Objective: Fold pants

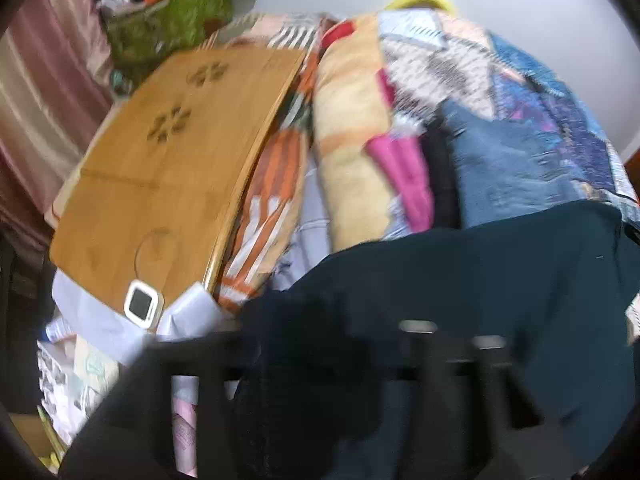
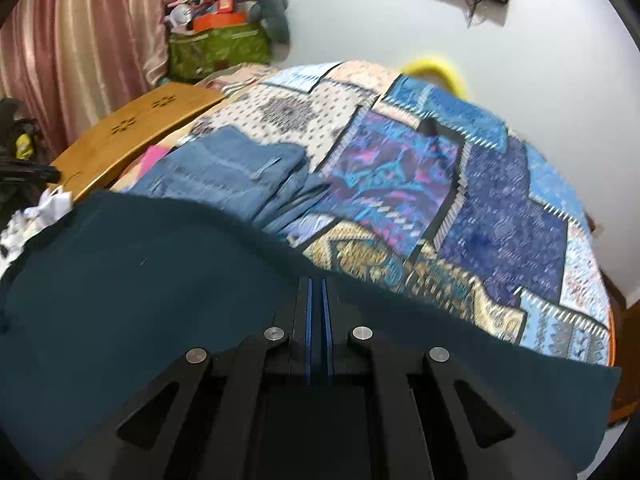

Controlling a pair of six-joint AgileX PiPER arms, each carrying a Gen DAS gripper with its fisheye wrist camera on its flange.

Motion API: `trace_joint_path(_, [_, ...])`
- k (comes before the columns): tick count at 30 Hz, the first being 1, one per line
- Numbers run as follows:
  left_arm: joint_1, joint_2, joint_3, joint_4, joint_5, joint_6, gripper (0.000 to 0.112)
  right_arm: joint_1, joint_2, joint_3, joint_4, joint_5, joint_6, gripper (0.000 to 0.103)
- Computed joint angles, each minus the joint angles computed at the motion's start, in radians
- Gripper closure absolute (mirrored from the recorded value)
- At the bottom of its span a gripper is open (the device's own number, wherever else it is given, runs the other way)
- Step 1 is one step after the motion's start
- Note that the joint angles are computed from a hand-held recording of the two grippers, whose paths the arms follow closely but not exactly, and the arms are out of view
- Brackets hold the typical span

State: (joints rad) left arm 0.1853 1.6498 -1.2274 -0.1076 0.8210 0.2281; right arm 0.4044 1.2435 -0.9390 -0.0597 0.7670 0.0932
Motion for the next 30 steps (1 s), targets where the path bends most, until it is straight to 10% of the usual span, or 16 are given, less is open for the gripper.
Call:
trace_joint_path(3, [0.056,0.090,-0.012,-0.017,0.004,-0.007,0.041,-0.028,-0.011,0.005,0.077,0.033,-0.097,0.096])
trace_joint_path(7, [0.177,0.241,-0.086,-0.195,0.097,0.059,0.041,-0.018,0.027,-0.011,0.088,0.031,-0.127,0.062])
trace_joint_path(11, [0.254,0.326,-0.128,-0.342,0.168,0.125,0.042,-0.010,0.097,-0.030,0.185,-0.016,-0.186,0.051])
trace_joint_path(15, [0.258,0.333,-0.132,-0.386,0.197,0.172,0.068,0.049,0.197,-0.060,0.120,-0.071,-0.124,0.051])
trace_joint_path(18, [0.206,0.259,-0.080,-0.304,0.116,0.142,0.098,0.039,0.223,-0.078,0.143,-0.086,-0.139,0.051])
trace_joint_path(25, [0.083,0.049,0.031,-0.082,-0.067,0.000,0.106,0.028,0.234,-0.086,0.272,-0.030,-0.152,0.095])
trace_joint_path(30, [0.103,-0.058,-0.029,-0.091,-0.051,-0.005,0.106,0.097,0.214,-0.127,0.118,0.007,-0.049,0.098])
